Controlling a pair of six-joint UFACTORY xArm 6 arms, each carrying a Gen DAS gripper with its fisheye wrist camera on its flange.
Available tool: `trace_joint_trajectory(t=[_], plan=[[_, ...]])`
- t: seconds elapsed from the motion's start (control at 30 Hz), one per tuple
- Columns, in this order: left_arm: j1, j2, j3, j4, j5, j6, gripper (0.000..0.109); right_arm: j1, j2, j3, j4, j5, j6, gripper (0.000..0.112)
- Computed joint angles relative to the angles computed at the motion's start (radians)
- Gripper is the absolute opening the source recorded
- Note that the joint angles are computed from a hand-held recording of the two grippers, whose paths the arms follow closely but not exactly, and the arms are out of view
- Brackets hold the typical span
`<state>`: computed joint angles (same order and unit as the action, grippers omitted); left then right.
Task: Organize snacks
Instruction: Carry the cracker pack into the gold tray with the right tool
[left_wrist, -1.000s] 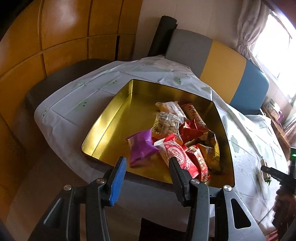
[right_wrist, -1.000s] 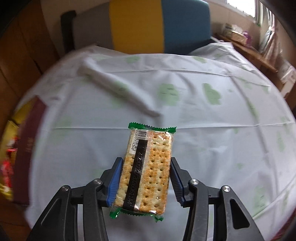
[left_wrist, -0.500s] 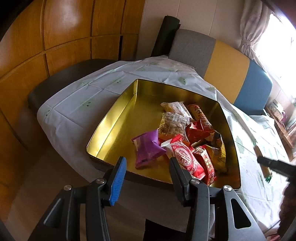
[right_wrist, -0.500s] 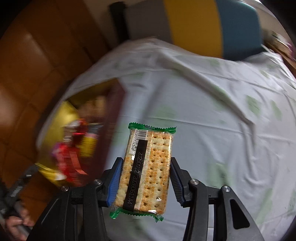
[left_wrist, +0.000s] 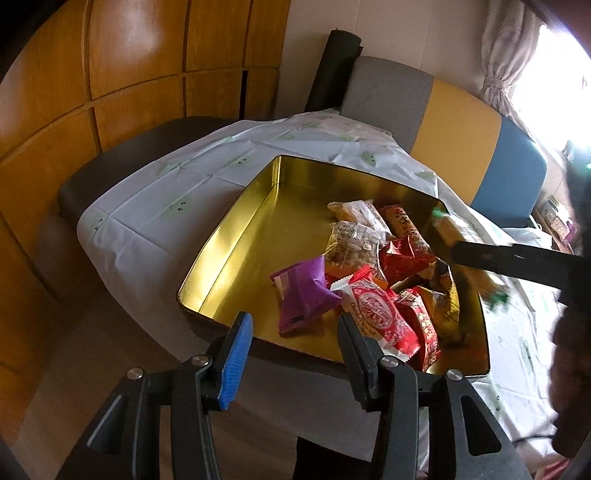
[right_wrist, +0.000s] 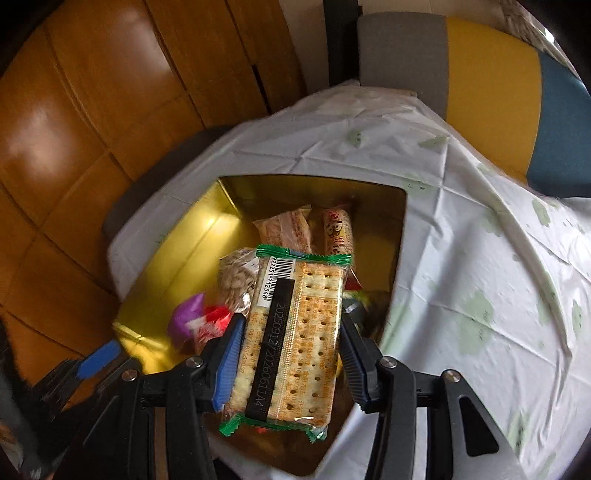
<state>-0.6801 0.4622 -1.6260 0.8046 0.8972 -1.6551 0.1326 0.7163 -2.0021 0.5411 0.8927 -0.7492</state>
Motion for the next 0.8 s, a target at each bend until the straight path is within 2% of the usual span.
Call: trace_joint_trajectory(t=[0.07, 0.13, 0.23, 0.3, 0.37, 0.53, 0.6, 0.73, 0.8], plan=[[0.003, -0.001, 0.006, -0.008, -0.003, 0.001, 0.048, 0.025, 0.07, -0.08, -0.077, -0.005, 0.066, 0.05], [0.007, -0.001, 0.011, -0.016, -0.008, 0.003, 0.048, 0.043, 0.167, -0.21, -0.171, 0.034, 0.138, 0.051], [0.009, -0.002, 0.019, -0.024, -0.016, 0.008, 0.048, 0.054, 0.22, -0.279, -0.2, 0.027, 0.141, 0.052], [0.011, -0.003, 0.024, -0.024, -0.023, 0.007, 0.048, 0.045, 0.241, -0.329, -0.169, 0.086, 0.12, 0.053], [0.012, 0.001, 0.019, -0.024, -0.023, 0.005, 0.048, 0.037, 0.199, -0.272, -0.139, 0.082, 0.088, 0.054], [0.01, 0.008, 0.008, -0.015, -0.023, 0.003, 0.048, 0.034, 0.003, 0.043, -0.093, -0.07, -0.057, 0.055], [0.009, 0.011, 0.002, -0.017, -0.021, 0.009, 0.048, 0.041, -0.034, 0.113, -0.102, -0.113, -0.082, 0.05], [0.0, 0.018, -0.019, -0.015, -0.005, 0.024, 0.048, 0.062, -0.055, 0.187, -0.11, -0.224, -0.101, 0.047], [-0.006, 0.021, -0.03, -0.008, 0.008, 0.03, 0.048, 0.061, -0.029, 0.151, -0.11, -0.216, -0.077, 0.047]])
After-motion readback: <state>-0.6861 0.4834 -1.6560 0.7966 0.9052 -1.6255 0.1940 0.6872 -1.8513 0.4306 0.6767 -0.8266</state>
